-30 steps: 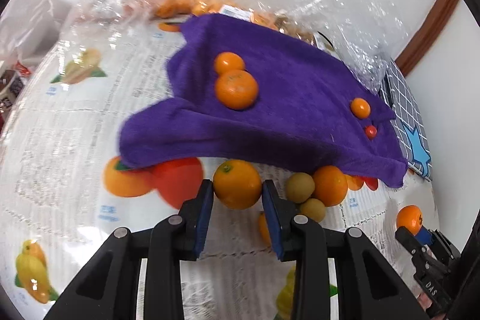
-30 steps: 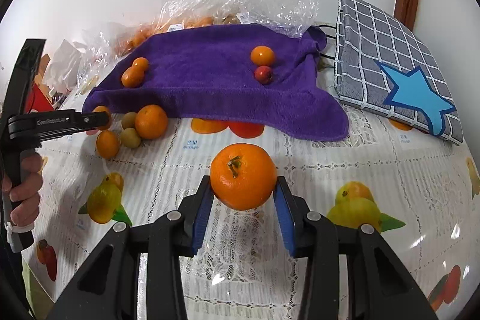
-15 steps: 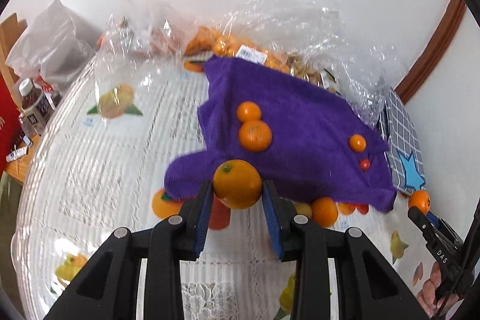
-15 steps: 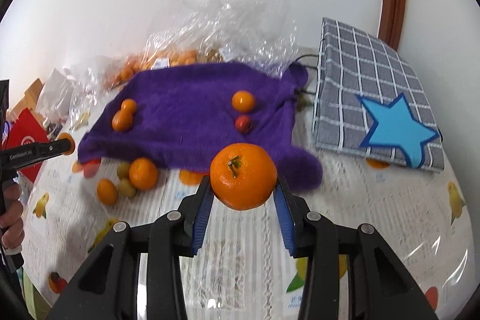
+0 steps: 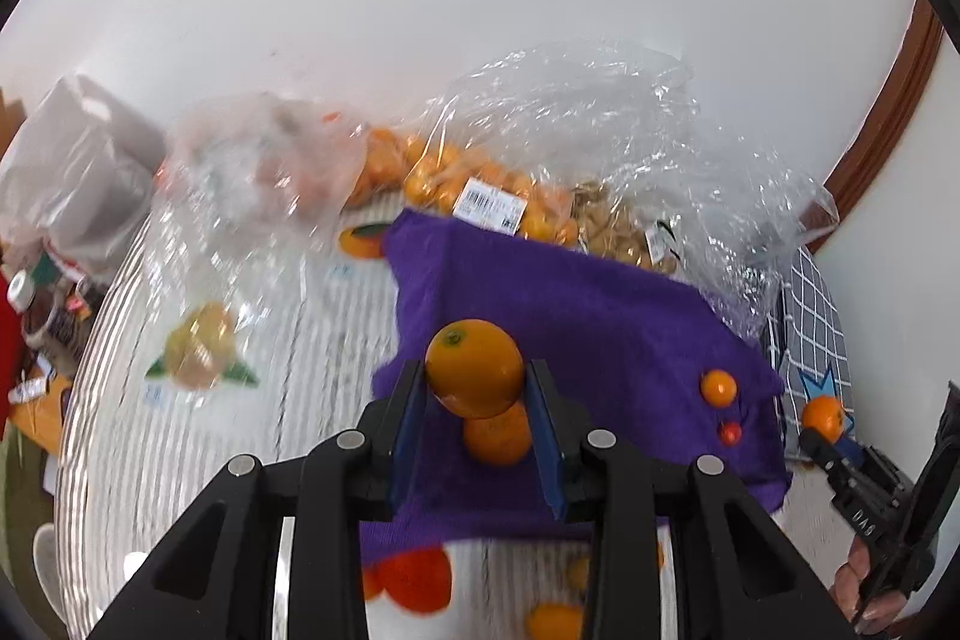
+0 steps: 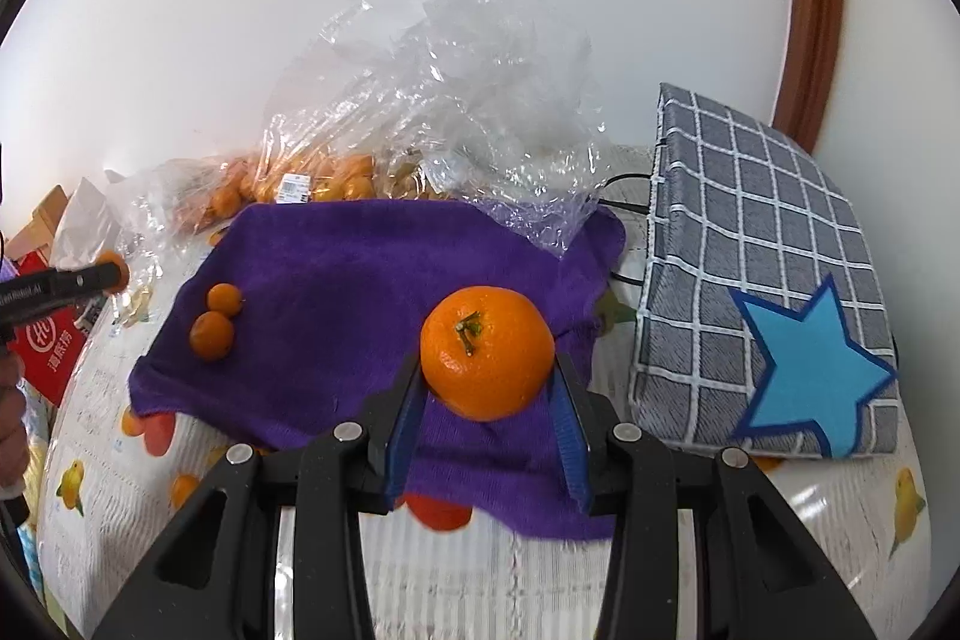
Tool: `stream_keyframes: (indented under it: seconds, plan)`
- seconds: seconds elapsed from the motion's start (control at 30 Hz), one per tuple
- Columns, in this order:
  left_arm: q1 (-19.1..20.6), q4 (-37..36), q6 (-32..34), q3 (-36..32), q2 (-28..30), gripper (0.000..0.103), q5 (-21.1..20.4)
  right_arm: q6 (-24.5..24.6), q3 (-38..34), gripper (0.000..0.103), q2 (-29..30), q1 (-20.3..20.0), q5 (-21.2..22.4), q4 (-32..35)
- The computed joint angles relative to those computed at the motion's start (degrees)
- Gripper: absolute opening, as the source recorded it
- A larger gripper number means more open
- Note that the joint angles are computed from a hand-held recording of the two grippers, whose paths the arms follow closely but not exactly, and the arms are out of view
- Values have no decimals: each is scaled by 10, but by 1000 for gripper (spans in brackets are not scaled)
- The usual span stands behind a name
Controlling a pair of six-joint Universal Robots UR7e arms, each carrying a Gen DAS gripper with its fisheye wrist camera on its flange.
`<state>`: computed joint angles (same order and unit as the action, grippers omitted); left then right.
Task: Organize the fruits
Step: 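Carry the large orange onto the towel with the right tool while the left places its orange, then open both grippers and withdraw both tools from the towel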
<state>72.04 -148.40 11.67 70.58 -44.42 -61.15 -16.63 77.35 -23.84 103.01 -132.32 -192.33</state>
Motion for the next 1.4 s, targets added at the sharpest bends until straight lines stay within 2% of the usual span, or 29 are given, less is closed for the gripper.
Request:
stream_keyframes:
  seconds: [0.5, 0.77, 0.87, 1.17, 1.23, 1.3, 1.4]
  plan:
    - [18, 81, 3, -182, 138, 32, 0, 17, -73, 41, 39, -37, 14, 76]
    - [20, 138, 7, -276, 203, 32, 21, 38, -113, 41, 54, -49, 22, 118]
    - [19, 167, 8, -304, 221, 32, 34, 29, -118, 41, 58, -48, 16, 121]
    - [16, 184, 14, -317, 234, 32, 48, 34, -126, 41, 59, -48, 9, 150]
    - [16, 188, 13, -317, 234, 33, 47, 37, -134, 43, 62, -46, 5, 165]
    - [15, 196, 7, -314, 232, 33, 51, 38, -131, 50, 59, -42, -5, 168]
    - [14, 196, -3, -290, 215, 35, 48, 22, -121, 53, 57, -32, -20, 141]
